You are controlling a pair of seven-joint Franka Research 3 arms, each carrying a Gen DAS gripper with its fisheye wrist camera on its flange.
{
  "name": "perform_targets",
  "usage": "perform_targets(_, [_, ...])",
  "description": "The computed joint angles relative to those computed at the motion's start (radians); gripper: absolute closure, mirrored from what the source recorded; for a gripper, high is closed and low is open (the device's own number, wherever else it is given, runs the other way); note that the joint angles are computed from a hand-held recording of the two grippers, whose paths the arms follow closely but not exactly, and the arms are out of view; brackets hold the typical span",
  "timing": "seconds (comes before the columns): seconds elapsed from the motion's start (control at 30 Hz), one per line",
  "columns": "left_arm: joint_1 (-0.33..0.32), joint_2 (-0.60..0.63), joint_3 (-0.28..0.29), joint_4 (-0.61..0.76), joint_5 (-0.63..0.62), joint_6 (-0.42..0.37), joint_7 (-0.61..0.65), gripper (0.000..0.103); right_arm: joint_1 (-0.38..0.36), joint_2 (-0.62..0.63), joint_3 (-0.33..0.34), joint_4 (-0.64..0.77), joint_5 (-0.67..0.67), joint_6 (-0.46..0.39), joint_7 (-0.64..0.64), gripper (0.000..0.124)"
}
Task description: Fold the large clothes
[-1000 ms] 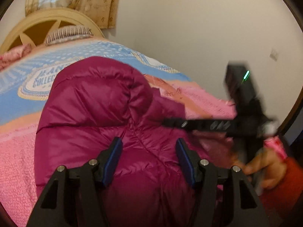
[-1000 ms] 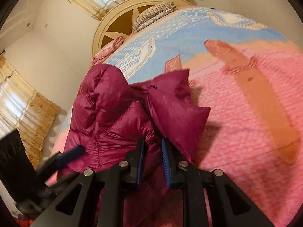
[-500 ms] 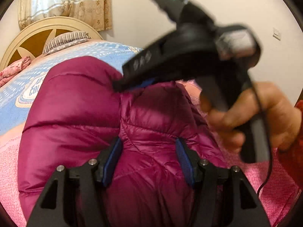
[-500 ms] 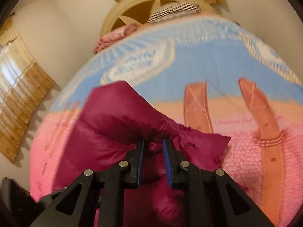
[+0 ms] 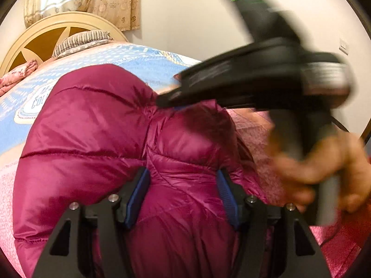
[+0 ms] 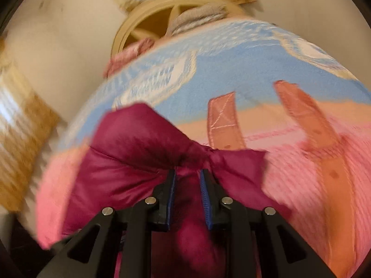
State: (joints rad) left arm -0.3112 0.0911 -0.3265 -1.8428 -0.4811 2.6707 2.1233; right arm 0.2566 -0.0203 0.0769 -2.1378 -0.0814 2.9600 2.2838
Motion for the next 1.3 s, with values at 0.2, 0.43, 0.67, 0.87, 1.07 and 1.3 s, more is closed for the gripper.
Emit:
perform_targets(0.2, [-0.003, -0.006, -0.004, -0.015, -0.003, 0.017, 0.0, 0.039, -0.167, -0.26, 0.164, -0.213, -0.311, -0.05, 0.382, 0.068])
perform_targets(0.43, [-0.019, -0.021, 0.002, -0.046, 0.048, 0.05, -0.048, 0.039, -0.139, -0.193, 0.17, -0.234, -0.175, 0.012, 0.31, 0.089])
perform_targets(0.67, [-0.029, -0.003, 0.007, -0.031, 0.164, 0.057, -0.158, 0.041, -0.129, -0.112, 0.167, -0.158, -0.313, -0.043, 0.404, 0.097])
perform_targets(0.87, [-0.025, -0.017, 0.012, 0.0, 0.231, -0.03, -0.247, 0.042, -0.087, -0.113, 0.122, -0.17, -0.337, -0.022, 0.422, 0.097])
perform_targets(1.07, [0.025, -0.135, 0.077, -0.019, -0.151, -0.142, -0.006, 0.023, -0.104, -0.109, 0.131, -0.179, -0.395, 0.014, 0.483, 0.097])
perform_targets(1.3, [0.076, 0.034, 0.103, 0.132, 0.123, -0.081, -0.325, 0.009, -0.13, -0.118, 0.155, -0.175, -0.473, -0.004, 0.562, 0.096])
